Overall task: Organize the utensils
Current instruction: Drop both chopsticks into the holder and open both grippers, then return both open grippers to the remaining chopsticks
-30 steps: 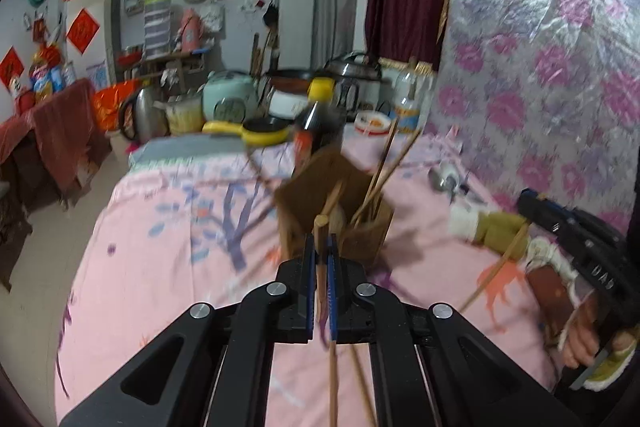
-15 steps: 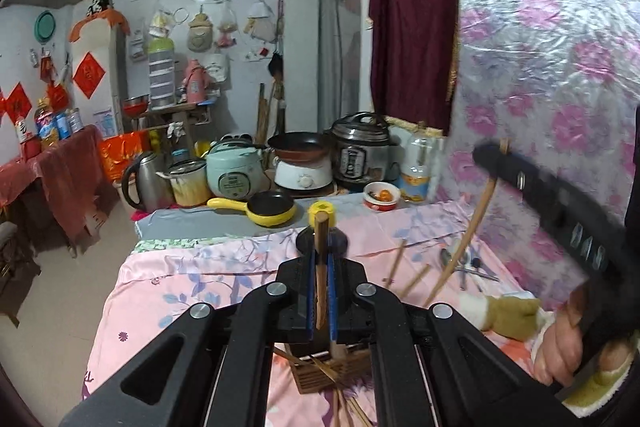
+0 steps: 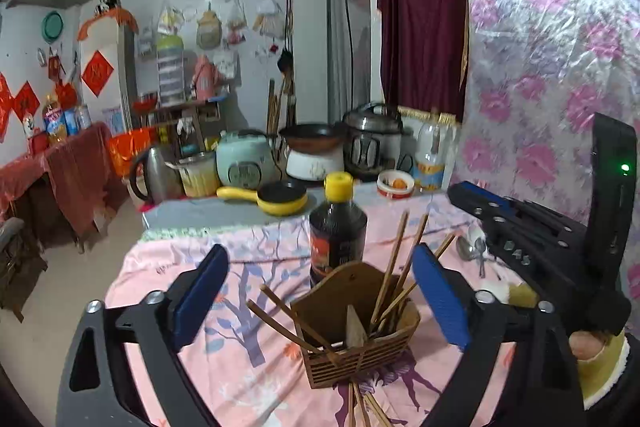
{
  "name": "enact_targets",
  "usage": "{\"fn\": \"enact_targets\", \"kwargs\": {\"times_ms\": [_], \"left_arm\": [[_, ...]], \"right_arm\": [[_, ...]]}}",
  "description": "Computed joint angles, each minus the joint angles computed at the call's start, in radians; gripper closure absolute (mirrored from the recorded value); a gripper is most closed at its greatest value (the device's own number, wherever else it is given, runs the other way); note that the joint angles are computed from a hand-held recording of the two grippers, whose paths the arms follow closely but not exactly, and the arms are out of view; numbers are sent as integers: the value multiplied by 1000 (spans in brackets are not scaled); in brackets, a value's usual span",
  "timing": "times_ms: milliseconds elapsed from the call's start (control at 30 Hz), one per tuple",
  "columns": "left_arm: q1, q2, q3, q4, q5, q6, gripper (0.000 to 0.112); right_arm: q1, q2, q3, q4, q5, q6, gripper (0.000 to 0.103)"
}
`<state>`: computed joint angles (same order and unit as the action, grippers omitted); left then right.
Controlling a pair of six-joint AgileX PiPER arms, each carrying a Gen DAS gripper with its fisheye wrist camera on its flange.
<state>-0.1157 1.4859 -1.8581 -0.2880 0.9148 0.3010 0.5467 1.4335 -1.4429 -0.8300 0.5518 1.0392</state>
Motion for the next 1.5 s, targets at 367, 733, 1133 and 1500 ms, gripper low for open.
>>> {"fn": "enact_targets", "kwargs": {"times_ms": [367,733,1133,1500], "left_arm": [[84,-245,295,-2,-35,30,14],[258,-532,886,-91,-117,236,14],[375,-583,1258,-184,-157,481,15],[334,-538,1275,-151,-192,450,15]], "right_arm": [[398,-266,373,-419,324,511,24],[812,-193,655,-366,611,805,16],[761,-129,781,-162,438,854,16],[730,-109,762,-131,415,801,16]]}}
